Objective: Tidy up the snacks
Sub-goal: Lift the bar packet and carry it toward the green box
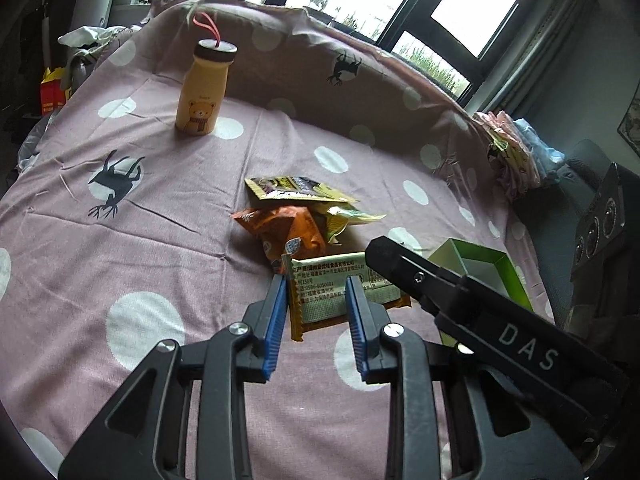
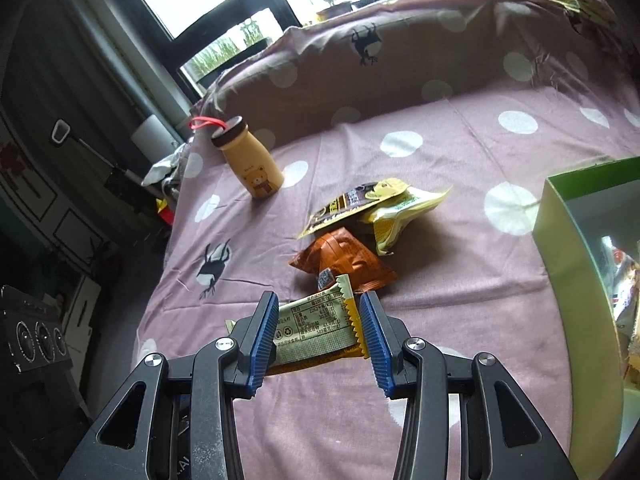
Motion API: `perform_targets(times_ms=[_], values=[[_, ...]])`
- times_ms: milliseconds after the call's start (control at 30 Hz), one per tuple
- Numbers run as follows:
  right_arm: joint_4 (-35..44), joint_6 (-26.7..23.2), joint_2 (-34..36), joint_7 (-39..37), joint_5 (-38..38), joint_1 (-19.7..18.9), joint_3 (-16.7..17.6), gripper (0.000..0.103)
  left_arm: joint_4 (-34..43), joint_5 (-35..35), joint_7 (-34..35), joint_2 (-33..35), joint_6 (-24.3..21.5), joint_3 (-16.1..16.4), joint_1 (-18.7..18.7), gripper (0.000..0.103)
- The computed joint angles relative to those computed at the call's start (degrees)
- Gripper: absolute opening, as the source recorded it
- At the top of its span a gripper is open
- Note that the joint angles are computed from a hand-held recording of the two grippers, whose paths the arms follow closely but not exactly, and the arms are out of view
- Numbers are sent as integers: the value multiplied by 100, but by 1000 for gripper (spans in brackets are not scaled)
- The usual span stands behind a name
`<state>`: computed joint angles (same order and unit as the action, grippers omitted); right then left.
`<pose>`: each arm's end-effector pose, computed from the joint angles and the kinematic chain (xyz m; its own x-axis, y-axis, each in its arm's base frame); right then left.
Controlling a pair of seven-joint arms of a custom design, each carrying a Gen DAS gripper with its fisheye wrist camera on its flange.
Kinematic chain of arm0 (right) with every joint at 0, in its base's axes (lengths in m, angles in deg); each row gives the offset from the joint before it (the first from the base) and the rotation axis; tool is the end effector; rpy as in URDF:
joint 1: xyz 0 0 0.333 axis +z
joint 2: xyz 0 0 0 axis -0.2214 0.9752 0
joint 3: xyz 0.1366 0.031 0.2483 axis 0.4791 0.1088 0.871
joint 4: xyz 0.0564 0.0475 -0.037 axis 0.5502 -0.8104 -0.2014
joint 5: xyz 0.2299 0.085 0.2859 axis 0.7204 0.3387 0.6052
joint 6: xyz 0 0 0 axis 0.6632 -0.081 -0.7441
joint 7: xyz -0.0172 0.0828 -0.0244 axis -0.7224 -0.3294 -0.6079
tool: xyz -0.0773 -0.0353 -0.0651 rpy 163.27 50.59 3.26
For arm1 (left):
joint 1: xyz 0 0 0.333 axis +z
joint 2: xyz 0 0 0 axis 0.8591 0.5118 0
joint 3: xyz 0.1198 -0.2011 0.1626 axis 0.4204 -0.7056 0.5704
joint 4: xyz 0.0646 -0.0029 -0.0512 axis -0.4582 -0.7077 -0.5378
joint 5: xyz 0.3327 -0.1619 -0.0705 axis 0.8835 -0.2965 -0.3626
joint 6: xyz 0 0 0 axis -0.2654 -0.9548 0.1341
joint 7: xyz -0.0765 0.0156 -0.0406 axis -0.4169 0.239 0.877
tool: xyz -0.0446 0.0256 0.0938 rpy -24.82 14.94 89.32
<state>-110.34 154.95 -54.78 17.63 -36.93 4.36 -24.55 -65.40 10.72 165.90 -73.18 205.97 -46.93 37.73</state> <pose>0.4473 0.1234 0.5675 0.0421 -0.9129 -0.4060 -0.7528 0.2382 -0.6137 0.4494 -0.2034 0.5356 -0.2115 -0.8743 0.4368 -0.7399 -0.1487 -0.6560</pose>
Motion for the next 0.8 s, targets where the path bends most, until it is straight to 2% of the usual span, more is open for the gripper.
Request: perform_targets(times_ms=[100,200,467,633,800], values=[[-129,208,-223,67,-171,-110,103,46,-43,-511,503,-67,294,218,-370,28],[-260,455,-437,215,-453,-262,220,46,-3,-855,856,-95,507,299,-620,28],[-700,1092,-985,254,-658,-319,11,46,291,-1308,1822,43,1075,480,-1308,28],[-884,1282,-1218,419,-705,-544,-81,46,772,-1429,2115,395,899,321,-1333,28],[-1067,1486,-1357,670,-710,-815,-179,46,1286,-1457,2396,827,746,-91,-1106,28]])
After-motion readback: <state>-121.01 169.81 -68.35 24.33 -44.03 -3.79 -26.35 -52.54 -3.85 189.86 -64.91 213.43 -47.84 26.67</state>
